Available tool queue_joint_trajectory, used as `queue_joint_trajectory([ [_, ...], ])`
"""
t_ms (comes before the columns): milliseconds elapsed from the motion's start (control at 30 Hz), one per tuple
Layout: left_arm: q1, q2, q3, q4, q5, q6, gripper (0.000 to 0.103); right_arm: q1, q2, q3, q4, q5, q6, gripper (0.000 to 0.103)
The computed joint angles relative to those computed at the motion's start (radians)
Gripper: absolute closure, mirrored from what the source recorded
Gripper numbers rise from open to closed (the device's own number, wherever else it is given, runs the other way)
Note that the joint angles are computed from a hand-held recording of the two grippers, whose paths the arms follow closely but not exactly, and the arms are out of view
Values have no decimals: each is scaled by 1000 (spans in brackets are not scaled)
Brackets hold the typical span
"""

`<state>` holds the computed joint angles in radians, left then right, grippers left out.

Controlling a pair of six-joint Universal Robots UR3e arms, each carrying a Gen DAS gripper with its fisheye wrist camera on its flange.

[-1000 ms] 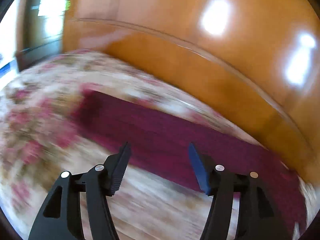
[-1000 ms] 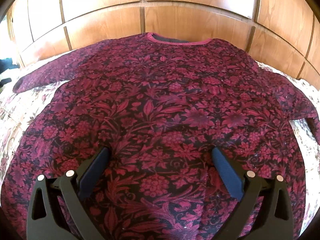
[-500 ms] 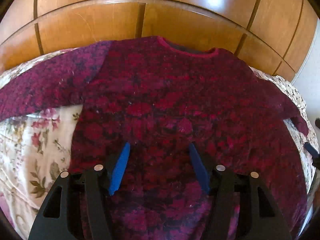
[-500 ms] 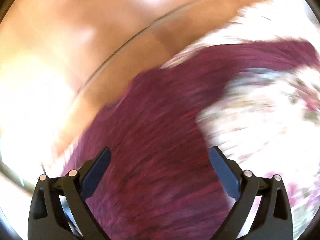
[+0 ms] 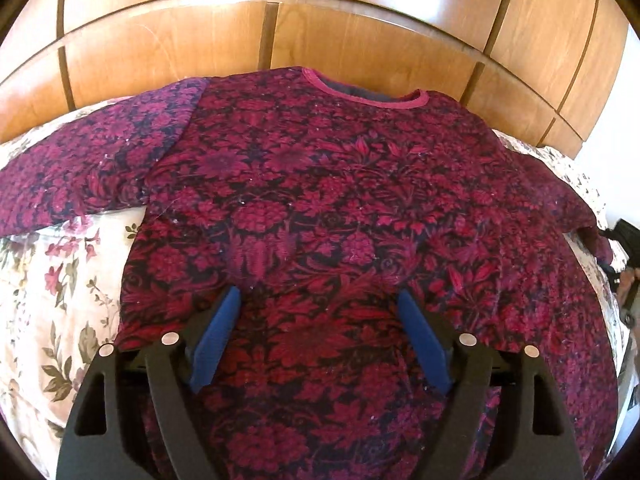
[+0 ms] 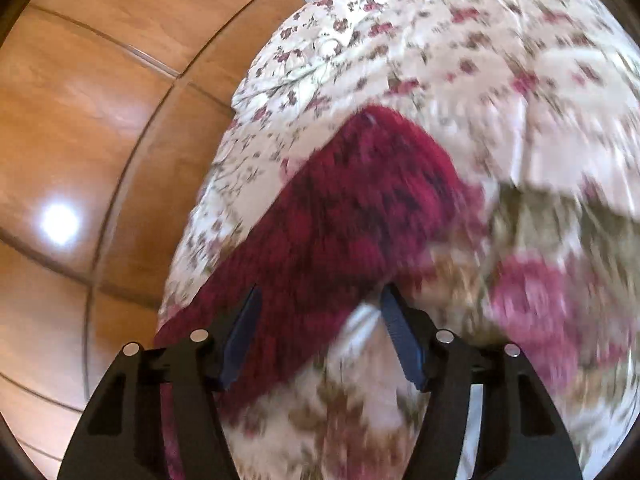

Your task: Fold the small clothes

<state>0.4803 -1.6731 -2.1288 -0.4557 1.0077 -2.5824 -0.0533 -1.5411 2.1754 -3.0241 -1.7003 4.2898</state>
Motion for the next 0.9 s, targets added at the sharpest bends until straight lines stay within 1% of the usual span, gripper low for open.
queue_joint_trajectory([
  [33,-4,-5,5,3,4,-2,22,2,12,-59,89,-19,-49,56],
  [67,-6,-7,5,8,8,-3,22,8,8,-92,181,-47,-74,67],
  [100,-9,-11,6,13,10,-7,22,18,20,-149,277,-79,-121,81],
  [133,-13,-18,9,18,11,-11,22,23,15,-165,308,-105,-153,86],
  [167,-11,-16,8,17,10,-9,22,45,-1,-176,340,-173,-177,87],
  [233,-11,-15,7,17,10,-8,22,126,7,-257,462,-400,-216,89],
  [267,-10,-15,6,17,9,-8,22,140,20,-287,497,-453,-239,89],
  [367,-12,-15,6,18,12,-7,20,161,124,-399,609,-529,-319,89],
  [400,-17,-19,9,21,15,-10,20,160,164,-434,650,-532,-325,89],
  [433,-16,-18,10,20,14,-9,20,150,197,-452,687,-503,-305,89],
  [467,-15,-18,11,17,11,-9,20,135,225,-461,698,-473,-280,88],
  [533,-14,-19,11,18,9,-8,20,156,230,-439,683,-500,-223,81],
  [567,-14,-19,10,19,10,-8,20,162,217,-438,695,-494,-210,76],
  [600,-12,-19,10,19,7,-7,20,164,191,-423,692,-476,-212,51],
  [633,-11,-20,11,15,4,-5,19,176,170,-422,709,-483,-207,26],
  [667,-10,-19,12,12,2,-4,19,192,157,-421,713,-497,-203,23],
  [700,-9,-19,11,12,0,-3,19,212,142,-419,712,-504,-205,23],
  [800,-9,-17,9,15,4,-3,19,287,102,-407,664,-442,-245,18],
  [833,-9,-14,9,13,6,-4,19,319,100,-410,643,-415,-247,16],
  [900,-2,6,2,13,13,-18,19,357,118,-434,586,-316,-268,16],
])
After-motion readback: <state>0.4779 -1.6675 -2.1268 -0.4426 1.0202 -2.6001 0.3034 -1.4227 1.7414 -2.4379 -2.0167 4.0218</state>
